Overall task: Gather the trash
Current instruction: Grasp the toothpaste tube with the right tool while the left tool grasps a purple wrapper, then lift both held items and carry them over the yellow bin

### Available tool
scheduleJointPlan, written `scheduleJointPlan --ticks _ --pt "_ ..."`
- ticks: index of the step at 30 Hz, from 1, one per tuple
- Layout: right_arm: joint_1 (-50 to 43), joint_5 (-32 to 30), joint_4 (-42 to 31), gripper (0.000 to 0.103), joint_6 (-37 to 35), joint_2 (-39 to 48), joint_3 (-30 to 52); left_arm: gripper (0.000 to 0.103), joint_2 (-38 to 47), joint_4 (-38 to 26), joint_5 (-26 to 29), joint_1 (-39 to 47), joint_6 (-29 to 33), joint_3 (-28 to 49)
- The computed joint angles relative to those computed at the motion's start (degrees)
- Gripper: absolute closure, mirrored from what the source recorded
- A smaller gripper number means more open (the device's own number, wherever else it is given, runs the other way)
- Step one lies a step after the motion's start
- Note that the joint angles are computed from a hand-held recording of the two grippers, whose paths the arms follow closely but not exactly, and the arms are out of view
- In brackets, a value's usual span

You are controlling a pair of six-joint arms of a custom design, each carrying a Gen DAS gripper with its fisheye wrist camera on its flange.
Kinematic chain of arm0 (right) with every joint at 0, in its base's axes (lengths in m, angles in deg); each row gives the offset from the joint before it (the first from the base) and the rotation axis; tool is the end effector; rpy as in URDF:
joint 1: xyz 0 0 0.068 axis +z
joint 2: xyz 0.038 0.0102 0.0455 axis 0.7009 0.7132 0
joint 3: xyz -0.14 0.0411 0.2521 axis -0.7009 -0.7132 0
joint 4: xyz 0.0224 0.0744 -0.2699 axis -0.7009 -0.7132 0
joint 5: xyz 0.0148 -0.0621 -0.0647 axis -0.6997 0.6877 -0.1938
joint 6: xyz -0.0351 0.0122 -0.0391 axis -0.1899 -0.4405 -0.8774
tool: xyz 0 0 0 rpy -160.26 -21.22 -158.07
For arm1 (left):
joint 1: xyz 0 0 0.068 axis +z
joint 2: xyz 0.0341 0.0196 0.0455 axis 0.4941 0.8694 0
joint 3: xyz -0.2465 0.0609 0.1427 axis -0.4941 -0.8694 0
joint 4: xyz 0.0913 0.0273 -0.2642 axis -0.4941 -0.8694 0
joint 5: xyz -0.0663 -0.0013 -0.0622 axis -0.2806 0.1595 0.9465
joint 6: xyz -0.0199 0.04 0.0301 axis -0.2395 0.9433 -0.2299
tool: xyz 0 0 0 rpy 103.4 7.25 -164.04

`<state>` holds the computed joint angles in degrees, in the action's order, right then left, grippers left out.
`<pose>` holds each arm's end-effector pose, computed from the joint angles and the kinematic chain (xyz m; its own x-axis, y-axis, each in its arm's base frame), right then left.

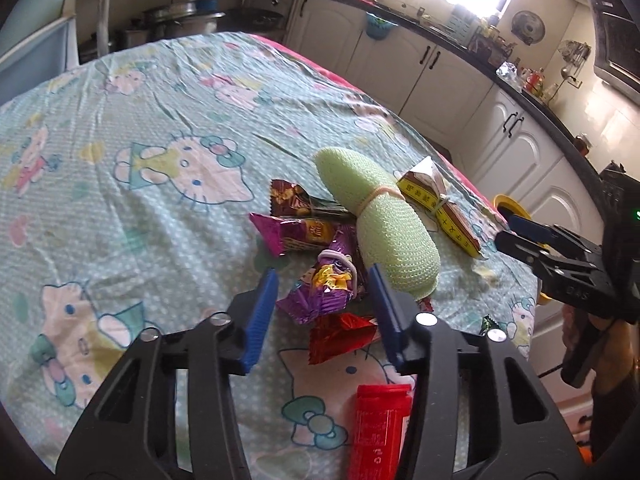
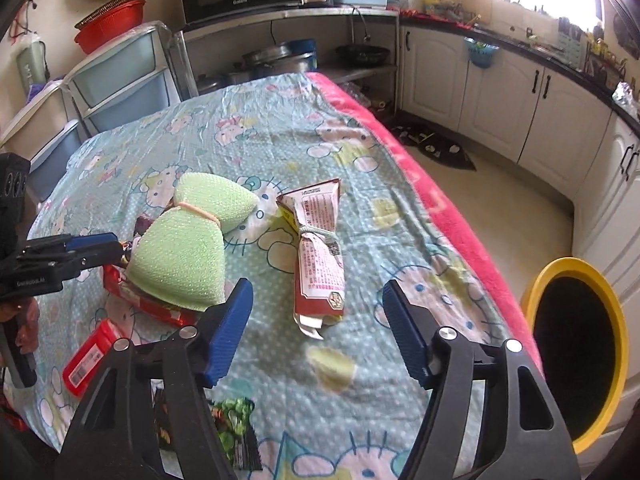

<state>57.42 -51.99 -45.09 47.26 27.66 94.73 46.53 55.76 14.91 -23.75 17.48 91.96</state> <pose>0.3041 0.0854 0.1692 -0.5504 -0.5259 -0.6484 -0.7405 0.6662 0.0883 0.1587 -0.1840 0.1597 -0.7099 -0.3809 -0.5924 -0.2549 0.9231 -0.2880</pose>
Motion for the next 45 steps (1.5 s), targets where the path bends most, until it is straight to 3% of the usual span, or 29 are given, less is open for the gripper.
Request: scheduleJointPlan --ticks 3,6,14,21,35,45 --pt "0.9 0.1 -0.4 0.045 0.7 2.9 1.9 0.081 0.6 1.6 1.3 0.9 1.1 -0.5" --pt "1.8 0.9 -0.3 0.049 1.7 5.3 3.4 0.086 0.5 3.6 2.3 1.4 1.6 -1.3" --pt "3.4 2.8 -0.7 0.069 3.5 11.9 7.2 0.089 0.2 4.1 2.5 1.2 2.4 -1.4" --pt "2.5 2.0 0.8 0.070 2.3 10.8 5.2 0.092 -1.6 -1.8 -2.3 -1.9 1.7 1.1" --pt "-2.4 -4.0 -2.5 0.070 -2.3 0.8 -1.7 0.092 -6.0 -18.0 -11.2 -9.8 -6.7 5.9" --pt "-6.2 -8.5 -7.6 0.070 -5.3 -7.7 -3.7 0.092 -4.5 -23.3 -16.1 -13.2 -7.5 12.6"
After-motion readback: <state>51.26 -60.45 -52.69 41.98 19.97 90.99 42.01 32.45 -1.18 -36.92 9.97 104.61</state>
